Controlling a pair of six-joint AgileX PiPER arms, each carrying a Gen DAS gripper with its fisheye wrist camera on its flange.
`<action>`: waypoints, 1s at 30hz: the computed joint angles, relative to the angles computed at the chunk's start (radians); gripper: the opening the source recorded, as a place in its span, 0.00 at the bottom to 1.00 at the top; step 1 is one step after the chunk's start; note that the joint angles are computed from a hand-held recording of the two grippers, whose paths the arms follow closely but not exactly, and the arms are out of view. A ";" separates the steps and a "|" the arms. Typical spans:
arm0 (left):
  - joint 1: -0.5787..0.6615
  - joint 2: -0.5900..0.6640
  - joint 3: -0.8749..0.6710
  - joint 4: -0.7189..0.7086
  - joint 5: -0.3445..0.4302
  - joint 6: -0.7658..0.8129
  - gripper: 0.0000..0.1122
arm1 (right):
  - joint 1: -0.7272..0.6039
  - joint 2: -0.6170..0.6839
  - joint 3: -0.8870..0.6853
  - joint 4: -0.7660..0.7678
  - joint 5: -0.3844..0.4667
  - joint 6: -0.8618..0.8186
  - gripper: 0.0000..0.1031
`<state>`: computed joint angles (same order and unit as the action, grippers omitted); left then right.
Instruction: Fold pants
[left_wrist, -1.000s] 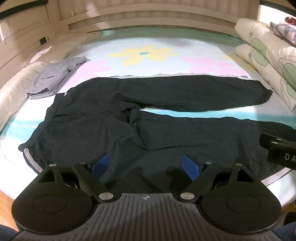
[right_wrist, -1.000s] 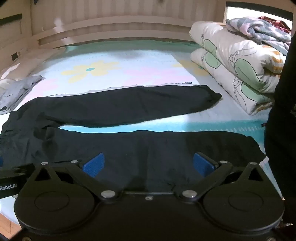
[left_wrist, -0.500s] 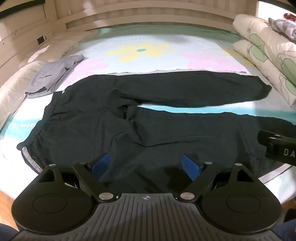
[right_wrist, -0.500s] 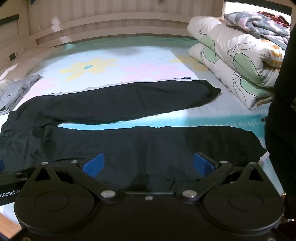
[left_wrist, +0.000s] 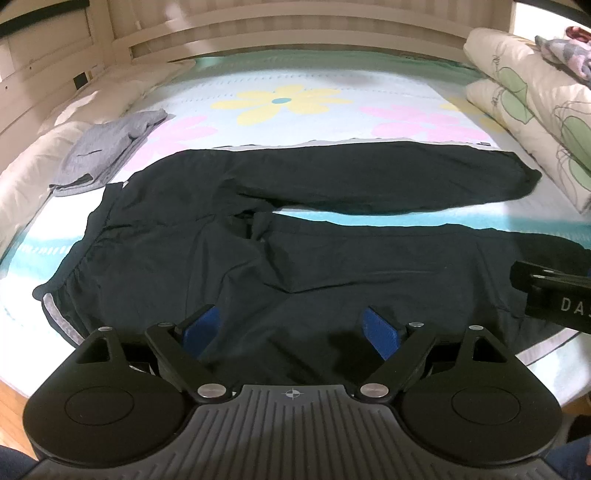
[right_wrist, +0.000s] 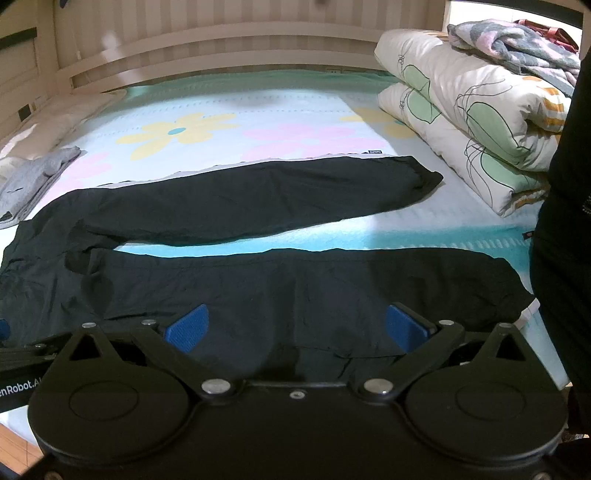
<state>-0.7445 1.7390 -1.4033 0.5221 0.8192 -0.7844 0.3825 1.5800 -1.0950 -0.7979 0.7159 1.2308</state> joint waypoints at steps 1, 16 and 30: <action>0.000 0.000 -0.001 0.000 0.001 0.001 0.75 | 0.003 0.002 -0.002 0.000 0.003 0.002 0.99; 0.003 0.006 -0.011 -0.009 0.008 0.009 0.75 | 0.005 0.007 -0.009 0.002 0.006 -0.003 0.99; 0.006 0.010 -0.017 -0.013 0.015 0.015 0.75 | -0.001 0.000 -0.010 0.016 0.003 -0.025 0.99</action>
